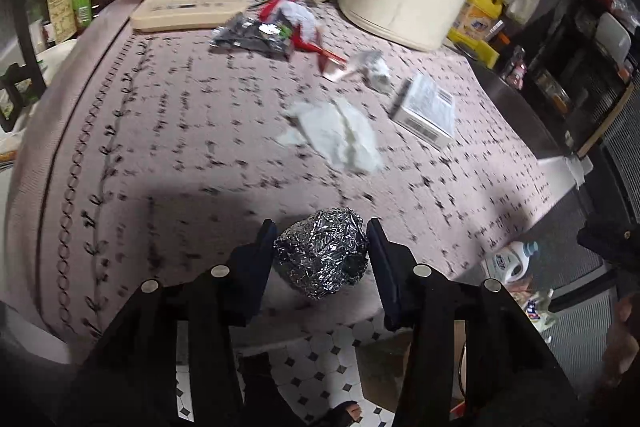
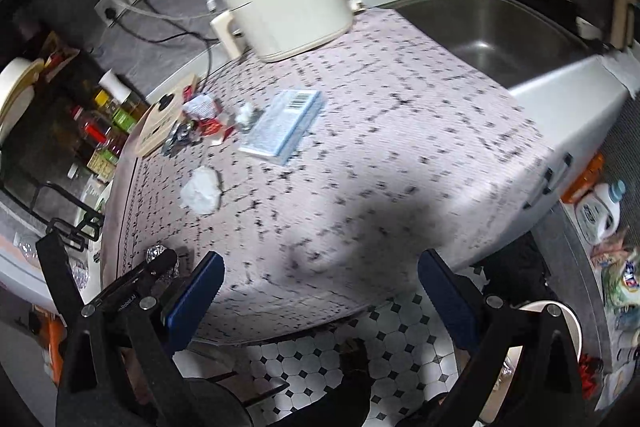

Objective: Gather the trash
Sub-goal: 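Grasp the crumpled foil ball on the counter with the left tool, then grasp the white tissue with the right tool while the left tool holds the foil ball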

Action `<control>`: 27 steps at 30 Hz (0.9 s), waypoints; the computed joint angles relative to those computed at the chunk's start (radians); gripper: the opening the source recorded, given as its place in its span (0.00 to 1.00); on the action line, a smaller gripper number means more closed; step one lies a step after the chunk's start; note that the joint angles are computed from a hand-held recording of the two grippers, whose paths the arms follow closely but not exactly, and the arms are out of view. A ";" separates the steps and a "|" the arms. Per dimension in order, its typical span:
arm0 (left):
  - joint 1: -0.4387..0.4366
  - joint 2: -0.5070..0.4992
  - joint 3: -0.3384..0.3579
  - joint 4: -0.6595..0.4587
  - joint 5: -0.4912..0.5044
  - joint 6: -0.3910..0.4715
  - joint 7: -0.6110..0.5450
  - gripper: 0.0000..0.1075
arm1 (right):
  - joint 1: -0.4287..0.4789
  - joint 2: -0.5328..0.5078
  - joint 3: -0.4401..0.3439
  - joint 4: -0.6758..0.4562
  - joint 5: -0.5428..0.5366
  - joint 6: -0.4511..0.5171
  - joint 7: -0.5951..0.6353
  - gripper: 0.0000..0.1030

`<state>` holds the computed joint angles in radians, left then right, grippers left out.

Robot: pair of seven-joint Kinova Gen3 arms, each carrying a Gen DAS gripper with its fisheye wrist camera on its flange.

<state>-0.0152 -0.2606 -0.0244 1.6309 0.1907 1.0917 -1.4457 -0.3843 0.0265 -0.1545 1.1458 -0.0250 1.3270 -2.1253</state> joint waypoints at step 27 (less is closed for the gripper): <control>-0.215 -0.020 -0.230 -0.023 0.054 0.051 -0.184 0.43 | -0.344 0.536 0.085 -0.598 0.104 0.106 0.186 0.78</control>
<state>-0.2298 -0.2808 -0.2548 1.6074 0.2448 1.1424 -1.6299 -0.7285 0.5629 -0.0692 0.5473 0.0790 1.4329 -1.9389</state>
